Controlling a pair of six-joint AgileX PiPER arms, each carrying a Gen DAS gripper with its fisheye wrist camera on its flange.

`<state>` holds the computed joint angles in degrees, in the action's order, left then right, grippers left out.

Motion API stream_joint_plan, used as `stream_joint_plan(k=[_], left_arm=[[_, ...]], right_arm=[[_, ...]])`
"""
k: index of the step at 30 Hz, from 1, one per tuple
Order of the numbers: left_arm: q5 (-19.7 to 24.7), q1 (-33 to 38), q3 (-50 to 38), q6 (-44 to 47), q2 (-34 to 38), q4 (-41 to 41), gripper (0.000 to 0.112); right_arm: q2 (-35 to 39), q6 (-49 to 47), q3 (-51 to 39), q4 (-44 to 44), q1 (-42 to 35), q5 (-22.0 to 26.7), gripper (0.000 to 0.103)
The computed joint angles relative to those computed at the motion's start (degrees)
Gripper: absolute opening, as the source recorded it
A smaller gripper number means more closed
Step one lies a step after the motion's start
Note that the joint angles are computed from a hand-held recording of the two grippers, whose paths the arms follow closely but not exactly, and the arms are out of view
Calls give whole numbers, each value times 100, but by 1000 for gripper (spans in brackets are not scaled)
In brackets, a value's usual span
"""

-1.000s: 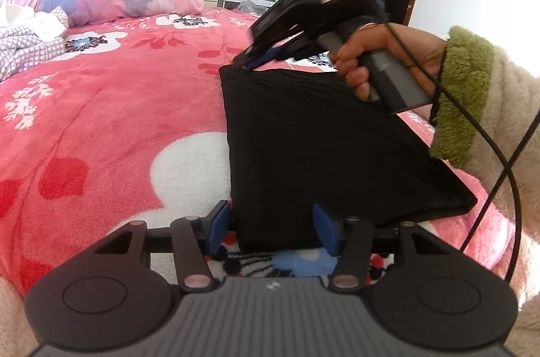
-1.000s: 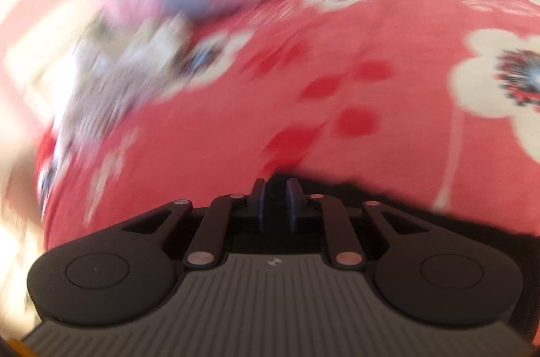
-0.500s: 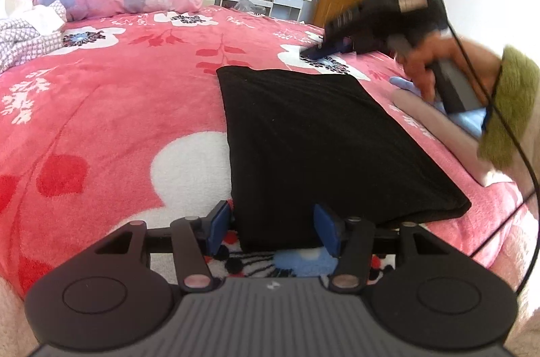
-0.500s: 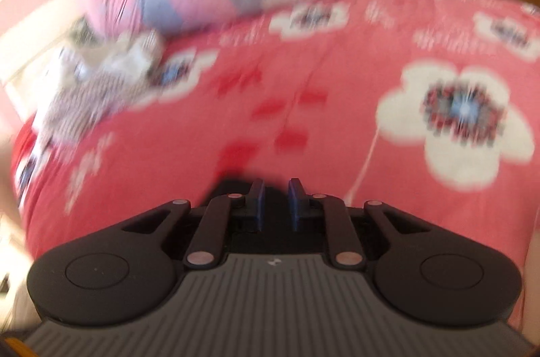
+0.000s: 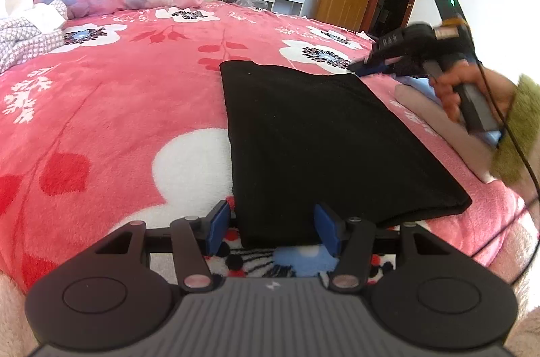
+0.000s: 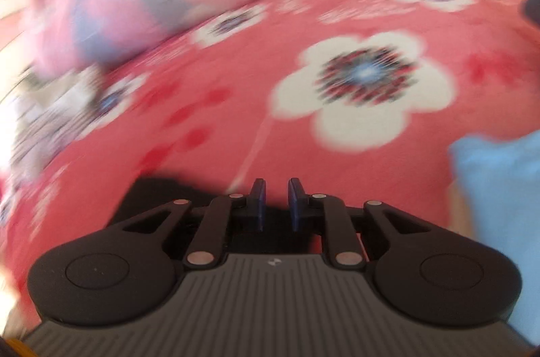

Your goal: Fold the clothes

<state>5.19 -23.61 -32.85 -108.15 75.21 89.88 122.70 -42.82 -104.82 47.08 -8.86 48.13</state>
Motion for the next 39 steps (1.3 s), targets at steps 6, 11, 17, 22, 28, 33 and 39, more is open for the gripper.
stream_joint_plan(k=[6,11,17,22,28,33,39], left_arm=[[157,-100,-87,1620,-20,-1669,57],[311,-164,-211,2713,18,-2753,57],[781,-287,-394,3694,-128,-3770,56],[1473,-688,-412,2578,-469,-2548,57],[1613,-1038,-810,2553,-67,-2346,56],[2011,-1235,-771,3171,220,-3202,56],[2404,-1502,-798,3106,97,-3273,55]], right_arm=[[-103,768,494,-1104,82,-1314,7],[-993,-957,1509,490,-114,-1130,7],[-1435,-1721,2664,56,179,-1577,25],[-2980,-3403,4295,1415,130,-2396,25],[-3752,-4852,5604,1974,14,-1367,23],[-4442,-4338,6464,1680,-757,-1598,25],[-5264,-4521,6734,2258,-1180,-1448,25]])
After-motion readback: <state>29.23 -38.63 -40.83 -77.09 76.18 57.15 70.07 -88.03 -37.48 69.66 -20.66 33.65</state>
